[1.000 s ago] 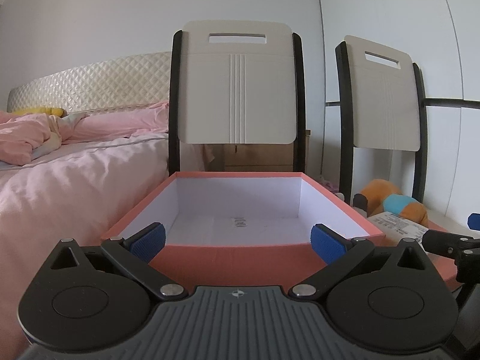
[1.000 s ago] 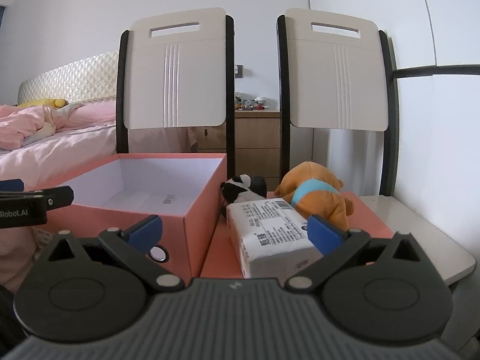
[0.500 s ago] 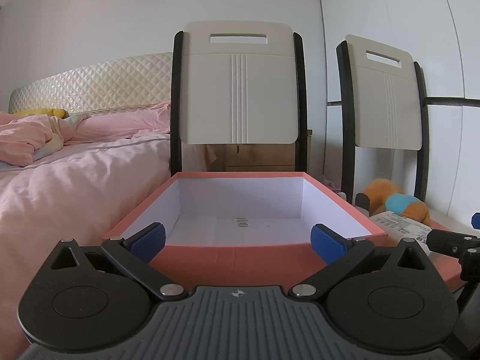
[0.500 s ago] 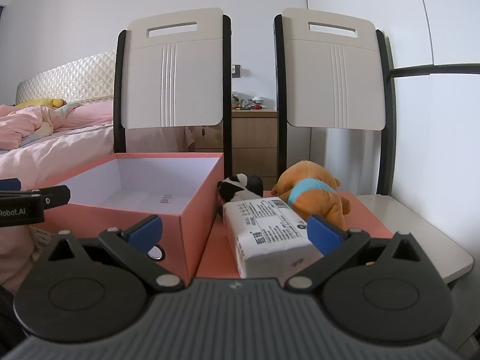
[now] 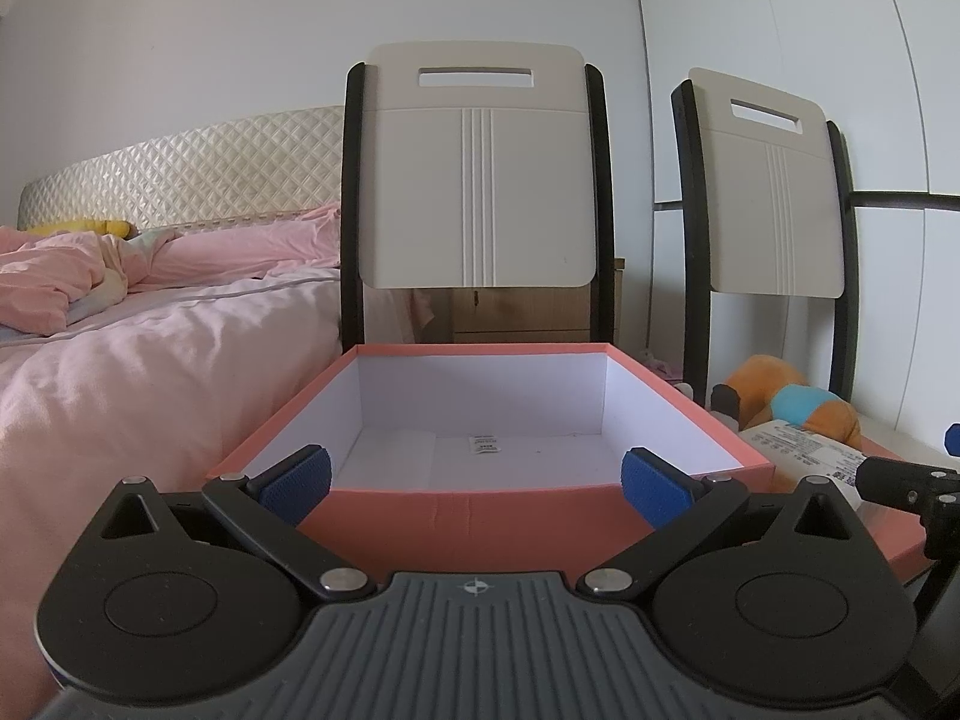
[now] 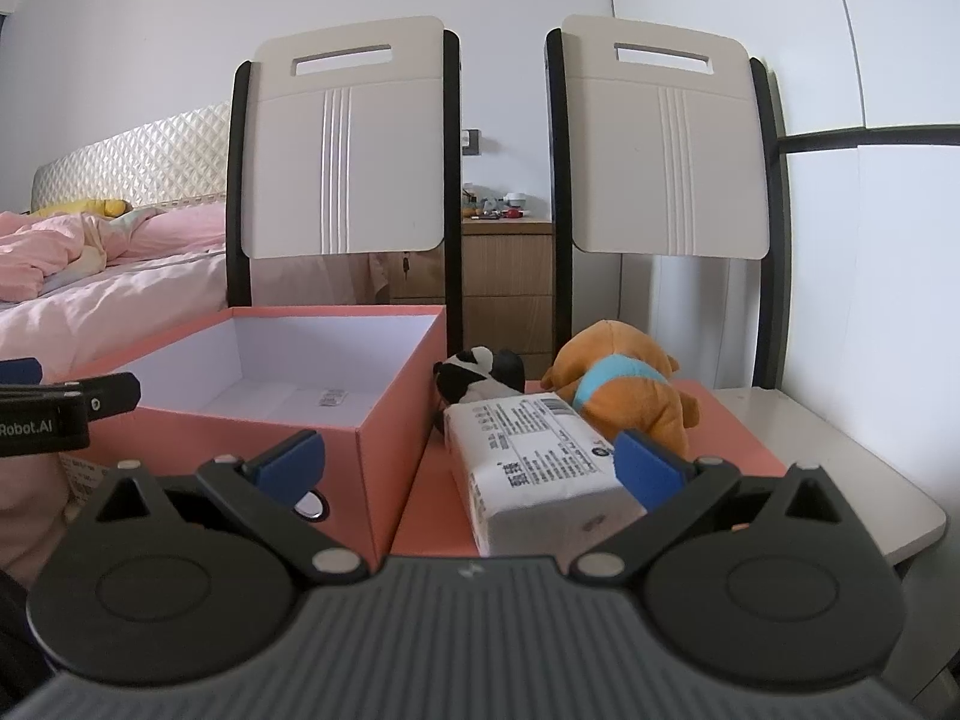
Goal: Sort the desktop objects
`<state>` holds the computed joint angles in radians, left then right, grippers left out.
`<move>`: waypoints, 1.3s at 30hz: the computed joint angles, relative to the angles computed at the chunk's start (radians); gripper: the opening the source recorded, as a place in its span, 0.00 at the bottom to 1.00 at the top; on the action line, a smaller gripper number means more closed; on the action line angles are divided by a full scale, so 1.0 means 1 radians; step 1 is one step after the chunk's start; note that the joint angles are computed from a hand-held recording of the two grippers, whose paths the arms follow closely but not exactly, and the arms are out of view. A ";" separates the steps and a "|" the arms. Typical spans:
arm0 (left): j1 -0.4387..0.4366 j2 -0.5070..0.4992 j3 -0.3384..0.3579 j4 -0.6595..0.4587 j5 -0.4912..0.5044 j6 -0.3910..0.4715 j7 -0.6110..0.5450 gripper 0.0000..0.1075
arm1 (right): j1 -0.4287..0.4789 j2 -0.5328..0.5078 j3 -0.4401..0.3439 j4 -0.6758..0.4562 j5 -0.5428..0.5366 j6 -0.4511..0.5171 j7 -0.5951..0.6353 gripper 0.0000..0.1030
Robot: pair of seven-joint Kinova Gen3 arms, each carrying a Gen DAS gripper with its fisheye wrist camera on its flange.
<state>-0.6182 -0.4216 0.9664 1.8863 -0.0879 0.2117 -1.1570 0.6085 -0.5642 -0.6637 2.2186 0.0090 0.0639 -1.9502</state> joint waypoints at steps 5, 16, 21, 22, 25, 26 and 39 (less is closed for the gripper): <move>-0.007 -0.003 0.007 -0.002 0.001 0.003 -0.001 0.96 | -0.014 0.004 0.008 -0.002 0.003 0.006 0.007 1.00; 0.011 0.002 -0.008 0.002 0.001 0.000 -0.008 0.96 | 0.006 -0.011 -0.002 0.009 -0.007 -0.008 -0.002 1.00; 0.010 0.002 -0.005 -0.002 -0.002 0.005 -0.008 0.96 | 0.006 -0.011 -0.004 0.008 -0.006 -0.002 0.003 1.00; 0.009 0.002 -0.005 -0.003 -0.002 0.006 -0.008 0.96 | 0.007 -0.012 -0.004 0.008 -0.006 -0.003 0.003 1.00; 0.006 0.002 -0.002 -0.004 -0.004 0.006 -0.008 0.96 | 0.002 -0.013 0.001 0.009 -0.007 -0.001 0.004 1.00; 0.006 0.002 -0.001 -0.004 -0.004 0.006 -0.008 0.96 | 0.001 -0.013 0.002 0.009 -0.007 -0.001 0.004 1.00; -0.090 -0.088 0.096 0.034 0.043 -0.049 -0.001 0.96 | -0.045 -0.023 0.051 0.025 -0.014 -0.016 0.008 1.00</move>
